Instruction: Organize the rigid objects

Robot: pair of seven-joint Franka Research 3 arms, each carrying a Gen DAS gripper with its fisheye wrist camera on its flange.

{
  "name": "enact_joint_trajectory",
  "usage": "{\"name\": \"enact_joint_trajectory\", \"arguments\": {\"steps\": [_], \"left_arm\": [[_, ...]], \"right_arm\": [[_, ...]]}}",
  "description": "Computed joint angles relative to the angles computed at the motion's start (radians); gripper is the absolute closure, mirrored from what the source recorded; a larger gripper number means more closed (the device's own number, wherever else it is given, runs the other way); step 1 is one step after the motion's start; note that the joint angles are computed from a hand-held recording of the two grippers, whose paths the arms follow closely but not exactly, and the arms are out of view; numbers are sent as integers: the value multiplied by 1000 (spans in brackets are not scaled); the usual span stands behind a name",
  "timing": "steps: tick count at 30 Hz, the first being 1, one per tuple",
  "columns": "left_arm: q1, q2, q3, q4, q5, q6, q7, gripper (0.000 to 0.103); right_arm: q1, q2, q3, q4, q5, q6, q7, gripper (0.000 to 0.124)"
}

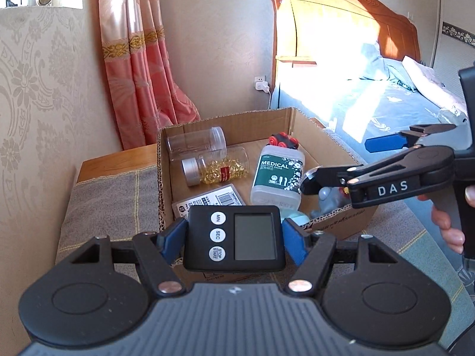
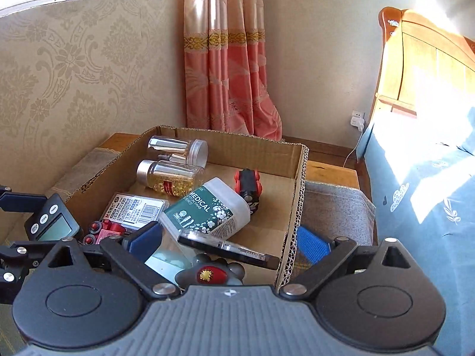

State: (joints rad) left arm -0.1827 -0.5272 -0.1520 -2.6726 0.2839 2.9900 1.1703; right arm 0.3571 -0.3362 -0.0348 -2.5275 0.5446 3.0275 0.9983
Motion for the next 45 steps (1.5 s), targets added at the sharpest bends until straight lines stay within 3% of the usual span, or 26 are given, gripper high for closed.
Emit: {"name": "enact_joint_trajectory", "arguments": {"steps": [2, 6, 14, 15, 16, 17, 18, 25, 27, 30, 37, 45], "left_arm": [[-2, 34, 9, 27, -5, 2, 6, 34], [4, 110, 22, 87, -14, 6, 20, 34], [140, 266, -76, 232, 118, -27, -112, 33], [165, 272, -93, 236, 157, -16, -158, 27], [176, 275, -96, 238, 182, -6, -186, 19], [198, 270, -108, 234, 219, 10, -229, 4], [246, 255, -141, 223, 284, 38, -300, 1], [322, 73, -212, 134, 455, 1, -466, 1], [303, 10, -212, 96, 459, -30, -487, 1], [189, -61, -149, 46, 375, -127, -445, 1], [2, -201, -66, -49, 193, -267, -334, 1], [-24, -295, -93, -79, 128, -351, -323, 1]], "right_arm": [[29, -19, -29, -13, 35, 4, -21, 21], [-24, -76, 8, -59, 3, -12, 28, 21], [-121, -185, 73, -136, -110, -80, 185, 21], [-128, -190, 78, -137, -123, -91, 202, 21], [-134, -195, 82, -138, -135, -100, 218, 21], [-140, -199, 87, -139, -148, -109, 233, 21], [-140, -202, 87, -139, -160, -118, 241, 21], [-197, -233, 147, -135, -268, -180, 363, 21], [-225, -254, 179, -136, -307, -202, 421, 21], [-264, -290, 228, -144, -367, -233, 522, 21], [-260, -387, 265, -184, -446, -305, 690, 21], [-225, -448, 265, -206, -495, -355, 770, 21]]}}
